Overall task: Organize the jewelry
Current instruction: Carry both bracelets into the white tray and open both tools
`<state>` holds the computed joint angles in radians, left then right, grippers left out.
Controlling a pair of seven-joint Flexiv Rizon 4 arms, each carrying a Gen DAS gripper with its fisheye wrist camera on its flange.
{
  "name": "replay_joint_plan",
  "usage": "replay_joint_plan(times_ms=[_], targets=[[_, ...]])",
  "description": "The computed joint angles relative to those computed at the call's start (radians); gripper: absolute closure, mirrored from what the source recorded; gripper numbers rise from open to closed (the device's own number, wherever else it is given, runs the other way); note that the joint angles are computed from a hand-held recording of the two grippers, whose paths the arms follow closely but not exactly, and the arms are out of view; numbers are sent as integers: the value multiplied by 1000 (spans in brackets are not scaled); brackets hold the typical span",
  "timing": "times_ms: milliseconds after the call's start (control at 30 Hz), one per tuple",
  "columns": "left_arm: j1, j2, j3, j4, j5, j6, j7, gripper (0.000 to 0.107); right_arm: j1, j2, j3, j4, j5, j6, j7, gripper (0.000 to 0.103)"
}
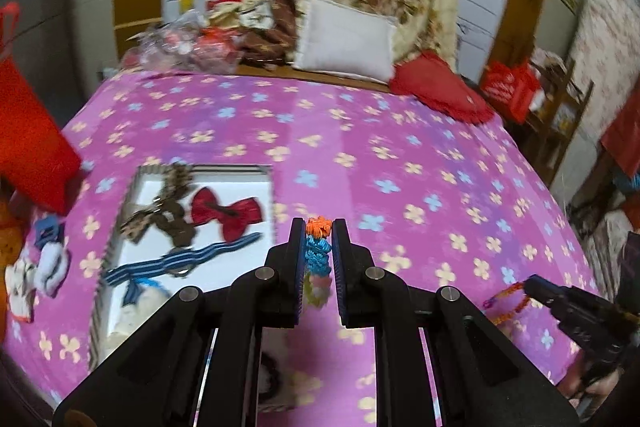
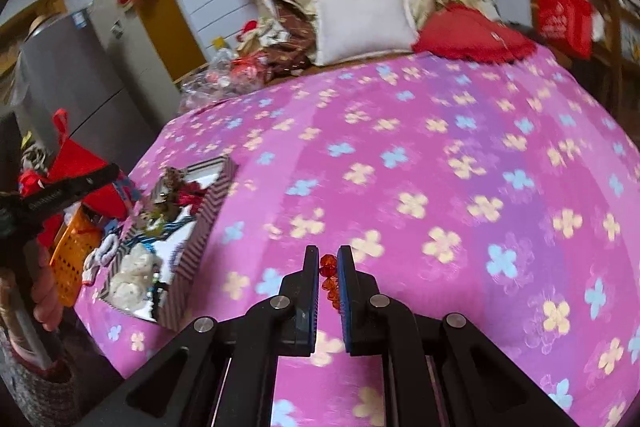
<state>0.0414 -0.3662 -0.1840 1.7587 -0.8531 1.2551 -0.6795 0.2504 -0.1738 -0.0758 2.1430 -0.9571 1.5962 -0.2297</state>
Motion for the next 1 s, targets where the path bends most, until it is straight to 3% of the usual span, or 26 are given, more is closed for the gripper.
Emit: replay_joint_plan(times_ms=[167,333,433,600,833,1000], targets=[[51,-37,20,-31,-38,-27,-21,95,-1,-68,160,-145,262,-120,-272,95],[79,-151,69,-178,81,-109,-153,95,23,-187,259,-342,464,-233,-495,95],[101,-224,77,-275,148,-155,-228,95,66,-262,263,-464,515,-295,-571,95],[152,-314,39,-374,176,-203,-266,95,129,-413,275,-714,598,-428,-704,95],[154,-429,71,-550,288,-281,-384,95,204,-642,273,-1092,715,-627,-819,95],[158,-479,93,-623,353,-374,-451,95,236,-723,237,-1208,781,-703,-840,95]])
